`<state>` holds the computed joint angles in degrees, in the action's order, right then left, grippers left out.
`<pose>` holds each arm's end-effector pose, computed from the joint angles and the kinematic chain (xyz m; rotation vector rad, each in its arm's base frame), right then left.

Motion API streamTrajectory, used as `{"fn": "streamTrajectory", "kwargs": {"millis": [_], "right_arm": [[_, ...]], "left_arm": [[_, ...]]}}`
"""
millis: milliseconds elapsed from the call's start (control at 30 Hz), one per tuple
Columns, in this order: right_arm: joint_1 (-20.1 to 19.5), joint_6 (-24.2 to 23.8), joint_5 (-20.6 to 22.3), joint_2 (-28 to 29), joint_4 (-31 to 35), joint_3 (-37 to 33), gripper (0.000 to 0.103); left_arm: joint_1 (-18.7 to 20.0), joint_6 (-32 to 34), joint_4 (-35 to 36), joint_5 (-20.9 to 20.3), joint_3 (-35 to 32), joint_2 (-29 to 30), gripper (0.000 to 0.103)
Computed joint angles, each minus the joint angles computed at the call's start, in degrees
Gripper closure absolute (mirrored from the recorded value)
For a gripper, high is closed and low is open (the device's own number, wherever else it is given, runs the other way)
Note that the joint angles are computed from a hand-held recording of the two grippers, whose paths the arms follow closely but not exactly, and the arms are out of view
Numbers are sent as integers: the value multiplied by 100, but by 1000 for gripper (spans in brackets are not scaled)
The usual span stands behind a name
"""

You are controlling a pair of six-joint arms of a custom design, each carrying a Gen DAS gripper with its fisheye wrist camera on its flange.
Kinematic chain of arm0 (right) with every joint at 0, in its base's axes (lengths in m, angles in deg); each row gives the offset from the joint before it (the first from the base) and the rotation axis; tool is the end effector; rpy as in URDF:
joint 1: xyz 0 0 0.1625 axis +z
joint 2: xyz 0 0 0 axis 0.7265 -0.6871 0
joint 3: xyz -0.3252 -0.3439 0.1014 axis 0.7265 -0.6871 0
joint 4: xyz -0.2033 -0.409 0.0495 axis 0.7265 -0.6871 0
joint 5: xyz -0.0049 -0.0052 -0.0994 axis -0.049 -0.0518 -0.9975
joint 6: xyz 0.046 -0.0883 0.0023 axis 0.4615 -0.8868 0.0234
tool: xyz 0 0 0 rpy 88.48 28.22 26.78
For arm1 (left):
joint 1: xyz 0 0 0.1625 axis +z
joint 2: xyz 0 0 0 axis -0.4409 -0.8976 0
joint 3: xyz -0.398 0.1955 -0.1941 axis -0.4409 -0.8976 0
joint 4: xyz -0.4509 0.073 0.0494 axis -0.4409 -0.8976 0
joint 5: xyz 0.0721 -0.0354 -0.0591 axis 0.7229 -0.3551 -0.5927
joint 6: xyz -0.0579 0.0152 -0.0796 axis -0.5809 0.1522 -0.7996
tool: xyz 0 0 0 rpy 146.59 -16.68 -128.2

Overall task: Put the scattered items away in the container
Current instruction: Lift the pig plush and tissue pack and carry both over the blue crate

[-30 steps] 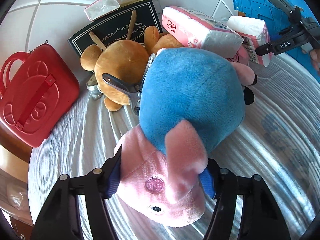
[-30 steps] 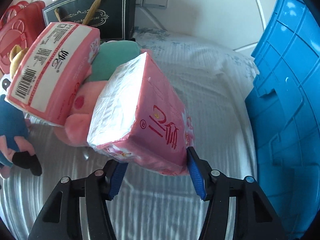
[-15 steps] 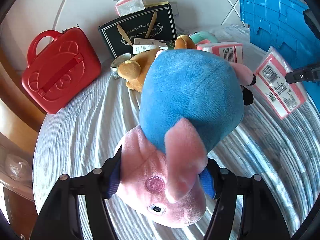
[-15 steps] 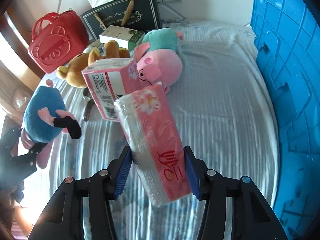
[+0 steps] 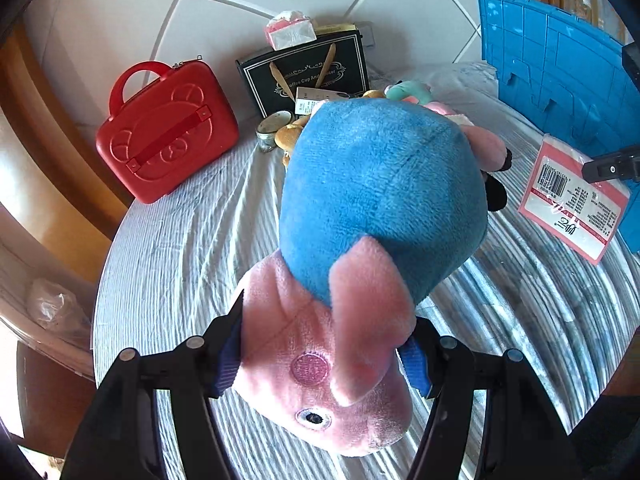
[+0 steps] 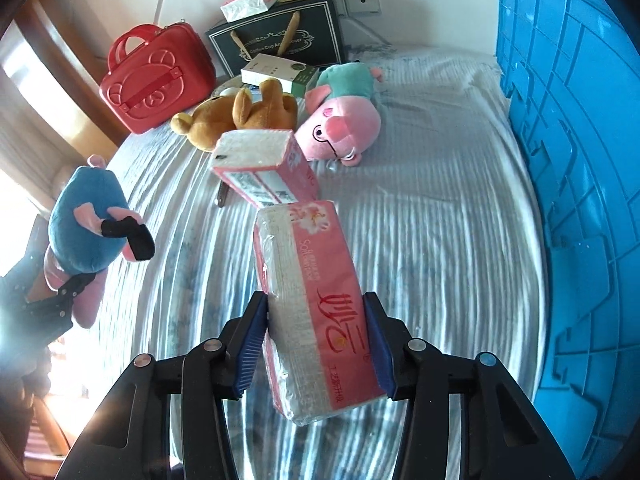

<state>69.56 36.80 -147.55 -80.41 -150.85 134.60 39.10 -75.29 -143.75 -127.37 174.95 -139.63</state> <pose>0.2348 -0.3159 0.2628 0.2191 -2.5129 0.5139 -0.1630 -0.2474 0.2711 0.6982 2.1260 -0.5779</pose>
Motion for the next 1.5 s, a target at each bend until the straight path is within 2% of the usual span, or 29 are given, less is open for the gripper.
{"fn": "streamTrajectory", "kwargs": {"millis": [267,500,700,1100,1333,1500], "right_arm": [[446,149,86,-354,651,-218,57],[742,177,205,-591,1142,-446,57],[921,104,293,-731,1436,-645,57],[1342,-100,423,-916,1738,-1034,57],[1563,-239,411,-1007,1750,-1253,57],[1640,-325,429,-1123,1752,-1368,57]], "left_arm": [[-574,-1067,903,-205,-330,-31,38],[-900,-1631,1252,-283,-618,206,38],[-1178,-2033,1418,-180,-975,516,38],[-1413,-2302,1491,178,-1606,1069,38],[-1407,-2405,1541,391,-1927,1336,38],[-1362,-2208,1253,546,-2123,1554,38]]}}
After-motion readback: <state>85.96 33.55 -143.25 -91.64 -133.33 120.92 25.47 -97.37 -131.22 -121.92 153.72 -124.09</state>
